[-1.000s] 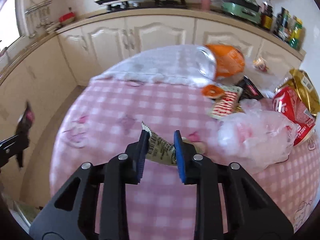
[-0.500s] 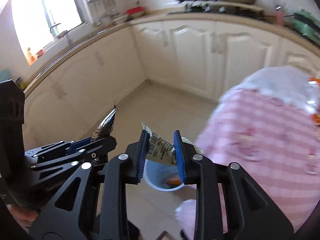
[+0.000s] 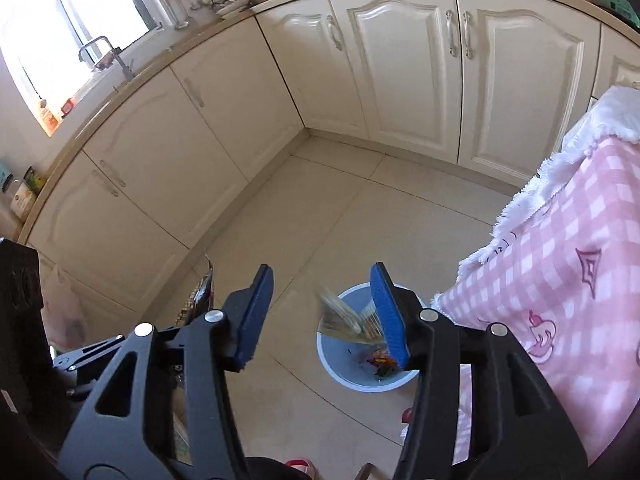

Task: Collect trash
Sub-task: 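Carry both wrappers over the blue bucket and open both tools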

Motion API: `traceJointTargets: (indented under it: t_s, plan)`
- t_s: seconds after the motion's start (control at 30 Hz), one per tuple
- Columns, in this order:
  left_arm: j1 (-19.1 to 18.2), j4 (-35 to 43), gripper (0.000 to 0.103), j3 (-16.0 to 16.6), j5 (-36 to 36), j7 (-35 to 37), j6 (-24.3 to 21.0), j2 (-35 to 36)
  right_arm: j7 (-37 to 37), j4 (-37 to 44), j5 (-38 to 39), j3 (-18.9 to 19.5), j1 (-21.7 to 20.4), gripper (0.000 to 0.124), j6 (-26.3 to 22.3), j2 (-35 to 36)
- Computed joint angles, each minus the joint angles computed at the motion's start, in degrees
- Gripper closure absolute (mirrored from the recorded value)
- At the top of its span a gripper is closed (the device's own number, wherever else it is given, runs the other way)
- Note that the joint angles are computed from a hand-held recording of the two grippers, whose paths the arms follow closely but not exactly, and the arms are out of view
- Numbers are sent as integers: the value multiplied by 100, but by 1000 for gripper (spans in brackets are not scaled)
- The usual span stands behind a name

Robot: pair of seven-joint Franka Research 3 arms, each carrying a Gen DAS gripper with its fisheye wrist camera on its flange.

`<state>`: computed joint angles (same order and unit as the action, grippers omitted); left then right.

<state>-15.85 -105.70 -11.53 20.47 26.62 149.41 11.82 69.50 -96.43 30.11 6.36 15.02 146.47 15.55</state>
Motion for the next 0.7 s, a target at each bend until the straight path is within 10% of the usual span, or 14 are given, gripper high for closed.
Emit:
traceJointTargets:
  t_s: [0.47, 0.7]
  plan:
    - [24, 1068, 76, -109, -668, 914, -237, 1023, 1149, -1027, -2086, -553, 448, 51, 2062, -542]
    - [-130, 1769, 69, -22, -704, 1065, -591, 1452, 995, -1092, -1782, -357, 144, 49, 2453, -518]
